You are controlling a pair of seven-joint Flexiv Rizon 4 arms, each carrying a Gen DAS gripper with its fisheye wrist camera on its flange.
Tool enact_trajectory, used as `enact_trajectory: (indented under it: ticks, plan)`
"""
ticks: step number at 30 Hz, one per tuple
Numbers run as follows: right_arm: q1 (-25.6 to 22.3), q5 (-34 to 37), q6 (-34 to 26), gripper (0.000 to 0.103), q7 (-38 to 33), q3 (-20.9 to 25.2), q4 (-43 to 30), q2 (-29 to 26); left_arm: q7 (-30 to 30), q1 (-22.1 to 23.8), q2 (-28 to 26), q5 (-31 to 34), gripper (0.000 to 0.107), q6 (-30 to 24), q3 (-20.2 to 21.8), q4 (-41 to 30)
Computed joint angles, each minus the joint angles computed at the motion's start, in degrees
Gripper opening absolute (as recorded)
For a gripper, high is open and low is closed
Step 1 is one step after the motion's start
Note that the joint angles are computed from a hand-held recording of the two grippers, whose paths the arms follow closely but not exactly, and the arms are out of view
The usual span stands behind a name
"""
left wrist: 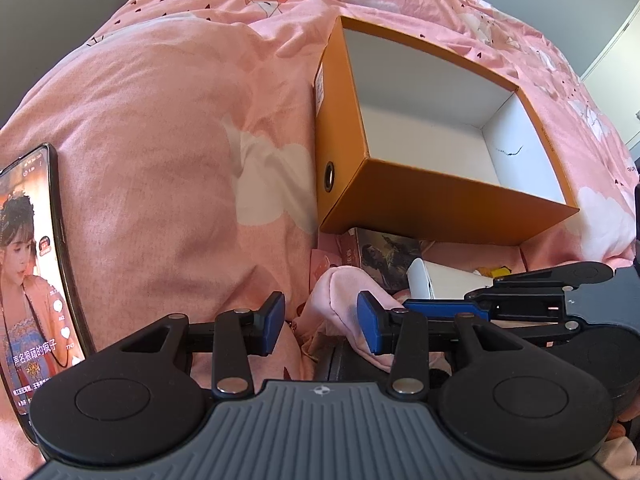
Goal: Organize objects
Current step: 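Grasp the pink fabric pouch with the right gripper, then carry the pink pouch into the orange box and release it with the right gripper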
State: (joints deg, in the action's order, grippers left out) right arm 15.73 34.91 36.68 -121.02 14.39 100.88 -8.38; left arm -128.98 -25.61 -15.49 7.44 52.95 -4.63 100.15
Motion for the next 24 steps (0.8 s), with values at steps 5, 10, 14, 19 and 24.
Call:
enact_trajectory:
  ticks: [5, 10, 14, 19, 24]
  plan:
    - [-0.46, 1.59, 1.72, 0.01, 0.49, -0.3, 0.22, 1.46, -1.93, -0.46, 1.26, 2.46, 0.049, 2.53, 0.64, 0.13]
    - [-1.02, 4.82, 2.66, 0.008, -2.04, -0.72, -0.38, 3.33, -2.72, -0.6, 1.69, 4.44, 0.049, 3.98, 0.7, -0.64]
    - [-0.74, 5.38, 5.52, 0.008, -3.88, -1.32, -0.4, 4.88, -3.42, -0.89, 2.08, 6.27, 0.05, 4.49, 0.89, -1.37]
    - [-1.14, 7.47, 8.49, 0.008, -5.66, -2.44, -0.54, 6.71, -0.92, -0.05, 0.85, 4.09, 0.05, 3.05, 0.06, -1.77]
    - [-1.3, 7.83, 14.8, 0.008, -7.01, -3.43, -0.78, 8.01, 2.72, 1.16, -2.18, -1.26, 0.05, 2.82, -0.71, -1.61]
